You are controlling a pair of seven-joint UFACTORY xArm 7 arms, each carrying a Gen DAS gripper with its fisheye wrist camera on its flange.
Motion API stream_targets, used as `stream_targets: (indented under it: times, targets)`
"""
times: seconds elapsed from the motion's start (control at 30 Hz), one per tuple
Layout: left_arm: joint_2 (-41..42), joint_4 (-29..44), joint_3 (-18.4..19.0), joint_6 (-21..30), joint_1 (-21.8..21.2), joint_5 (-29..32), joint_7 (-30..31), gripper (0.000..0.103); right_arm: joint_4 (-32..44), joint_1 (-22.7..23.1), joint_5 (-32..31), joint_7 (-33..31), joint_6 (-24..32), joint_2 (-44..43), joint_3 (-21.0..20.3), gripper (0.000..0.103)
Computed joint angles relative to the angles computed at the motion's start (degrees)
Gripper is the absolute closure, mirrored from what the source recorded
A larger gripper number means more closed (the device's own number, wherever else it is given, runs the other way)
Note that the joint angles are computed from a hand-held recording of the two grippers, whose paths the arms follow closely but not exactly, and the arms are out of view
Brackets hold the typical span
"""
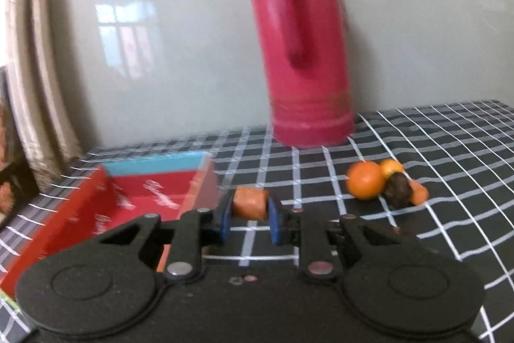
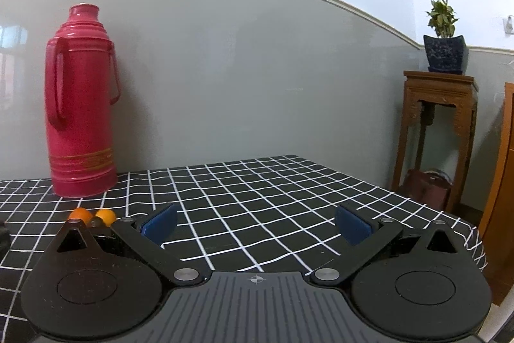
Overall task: Organize fruits
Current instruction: 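Carry the cylindrical piece into the red box and open the left gripper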
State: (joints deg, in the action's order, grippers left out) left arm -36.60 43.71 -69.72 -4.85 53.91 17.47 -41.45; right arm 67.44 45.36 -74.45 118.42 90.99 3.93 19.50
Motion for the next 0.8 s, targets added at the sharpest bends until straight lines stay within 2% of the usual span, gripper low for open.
stream_targets:
  times: [0.13, 0.3, 0.4, 0.5, 0.6, 0.67, 0.7, 0.8]
  targets:
    - [-4.53, -1.17, 2.75, 1.83, -0.01, -1.47, -2.28, 0.089, 0.73, 0.15, -0.92, -0.39, -1.14, 0.65, -0.06, 0.0]
    - [-5.5, -0.7, 5.69, 8.99, 0.9, -0.36, -4.9, 0.089, 2.28, 0.62, -1.64, -1.27, -3.26, 1.92, -0.54, 0.0]
    - [-1.61, 0.56, 7.64, 14.68, 0.44, 1.37, -4.86, 0.089, 3.39, 1.05, -2.12, -1.5, -4.36, 2.84, -0.9, 0.0]
    - [3.86, 2.19, 9.92, 20.45, -1.18, 2.56, -3.87, 0.089, 4.67, 1.68, -2.83, -2.11, -5.15, 3.92, -1.41, 0.0]
    - [7.12, 2.99, 12.41, 24.55, -3.21, 3.69, -3.21, 0.084, 6.04, 2.29, -3.44, -2.69, -6.27, 5.1, -1.95, 0.0]
    - [8.6, 2.92, 15.15, 26.2, -5.71, 3.94, -2.44, 0.084, 6.58, 2.57, -3.56, -3.11, -7.34, 5.57, -2.39, 0.0]
    - [8.79, 2.42, 16.93, 26.66, -7.54, 3.76, -2.09, 0.08, 7.03, 2.71, -3.68, -3.42, -7.89, 5.96, -2.58, 0.0]
    - [9.05, 1.72, 20.36, 27.29, -10.72, 4.6, -2.2, 0.076, 7.93, 3.0, -3.92, -4.14, -9.84, 6.71, -3.21, 0.0]
